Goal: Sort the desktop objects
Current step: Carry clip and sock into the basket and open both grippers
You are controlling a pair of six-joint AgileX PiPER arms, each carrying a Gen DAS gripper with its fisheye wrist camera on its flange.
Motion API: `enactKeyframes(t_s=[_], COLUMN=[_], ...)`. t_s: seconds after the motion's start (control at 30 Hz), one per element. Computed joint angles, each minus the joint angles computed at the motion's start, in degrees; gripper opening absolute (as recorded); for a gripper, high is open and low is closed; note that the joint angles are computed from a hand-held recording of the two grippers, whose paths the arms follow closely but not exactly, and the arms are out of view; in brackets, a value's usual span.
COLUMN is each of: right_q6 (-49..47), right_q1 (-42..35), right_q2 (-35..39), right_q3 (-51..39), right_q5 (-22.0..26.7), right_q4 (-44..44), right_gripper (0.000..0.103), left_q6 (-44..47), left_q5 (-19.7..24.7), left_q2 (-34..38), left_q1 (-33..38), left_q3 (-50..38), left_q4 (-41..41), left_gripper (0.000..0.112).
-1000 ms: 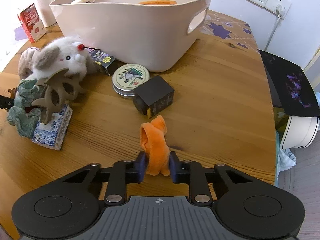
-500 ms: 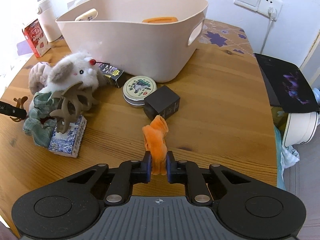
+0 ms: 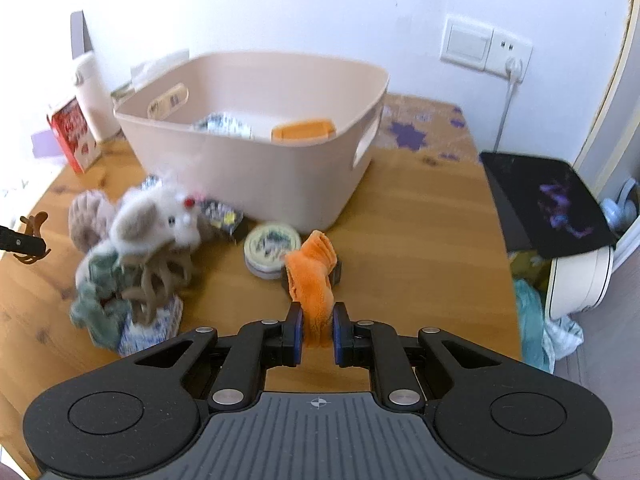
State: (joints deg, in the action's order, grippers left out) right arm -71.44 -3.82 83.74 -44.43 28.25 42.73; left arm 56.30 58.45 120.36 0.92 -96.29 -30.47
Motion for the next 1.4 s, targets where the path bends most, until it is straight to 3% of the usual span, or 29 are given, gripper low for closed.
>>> enactKeyframes(t_s=[0.27,0.7,0.8,1.03,1.4], right_q6=[-1.15,-2.41,-1.8,0.17,5.62], right_q1=[0.44,2.92,4.33,9.43,14.57], right_q2=[-1.35,-0.96,0.32,4.05,11.36], right_q3=[-3.22,-8.06,-10.18,-15.11,-22.97], right_q5=[0.94,-1.69,-2.47,-5.55,-6.92], right_q4=[2.58,5.72,5.6,3.54,-3.39], right_gripper=[0.015,0.015,0.015,0.015,0.015], left_q6=[1.77,-1.42,0.27,0.72,-4.25], left_q5=[1.7,1.57,-2.73,-6.99,-8.0], left_q2=[-2.12,-0.37,-1.18,0.65,5.49], left_q1=[-1.54,-6.97,-9.35,-14.3,-20.98], left_q3=[-1.72,-9.75,-8.27,-10.72,-17.82], left_q4=[-4.41,-7.88,-8.62,-9.05,-3.05], left_gripper=[0.029,0.029,0.029,0.029,0.029])
